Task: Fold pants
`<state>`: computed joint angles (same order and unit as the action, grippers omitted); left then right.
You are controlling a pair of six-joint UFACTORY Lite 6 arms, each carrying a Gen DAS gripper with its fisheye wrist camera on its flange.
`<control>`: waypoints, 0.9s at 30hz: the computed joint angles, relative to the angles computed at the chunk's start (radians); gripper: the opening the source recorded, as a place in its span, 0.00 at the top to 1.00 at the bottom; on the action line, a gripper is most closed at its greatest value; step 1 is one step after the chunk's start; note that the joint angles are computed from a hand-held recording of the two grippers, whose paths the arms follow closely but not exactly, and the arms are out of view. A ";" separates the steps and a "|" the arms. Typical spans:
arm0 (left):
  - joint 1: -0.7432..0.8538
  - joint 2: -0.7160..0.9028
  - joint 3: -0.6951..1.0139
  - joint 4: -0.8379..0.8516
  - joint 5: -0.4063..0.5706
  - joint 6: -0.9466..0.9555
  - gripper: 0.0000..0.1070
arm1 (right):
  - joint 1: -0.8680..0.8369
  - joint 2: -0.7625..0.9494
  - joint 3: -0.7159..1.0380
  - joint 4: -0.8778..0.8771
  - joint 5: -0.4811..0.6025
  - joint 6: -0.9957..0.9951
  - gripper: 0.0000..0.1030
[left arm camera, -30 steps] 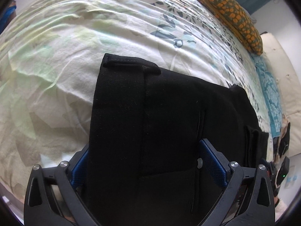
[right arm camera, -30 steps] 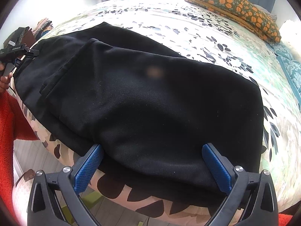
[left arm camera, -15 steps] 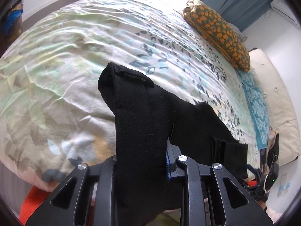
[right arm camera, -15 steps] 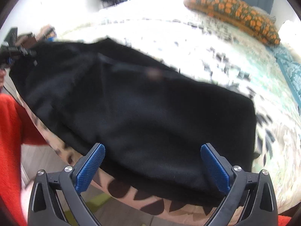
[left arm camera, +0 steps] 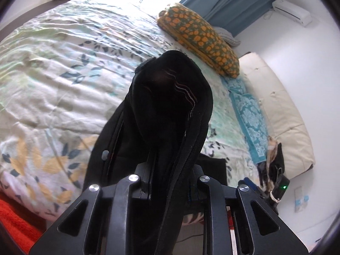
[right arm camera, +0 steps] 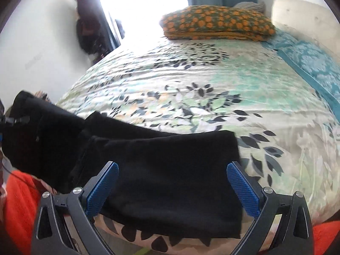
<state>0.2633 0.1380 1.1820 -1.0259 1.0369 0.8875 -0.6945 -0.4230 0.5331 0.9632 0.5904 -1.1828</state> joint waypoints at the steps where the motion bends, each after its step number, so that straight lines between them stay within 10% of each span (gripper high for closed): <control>1: -0.040 -0.010 0.000 -0.015 -0.003 -0.019 0.81 | -0.081 0.014 0.013 0.036 0.042 -0.046 0.02; 10: -0.540 0.070 0.078 -0.040 -0.206 -0.221 0.81 | -0.508 0.176 0.140 0.152 0.336 -0.203 0.02; 23: -0.933 0.326 0.270 0.266 -0.454 -0.535 0.81 | -0.689 0.397 0.262 0.174 0.418 -0.217 0.02; 27: -1.041 0.486 0.469 0.537 -0.404 -0.758 0.48 | -0.689 0.430 0.284 0.179 0.410 -0.219 0.02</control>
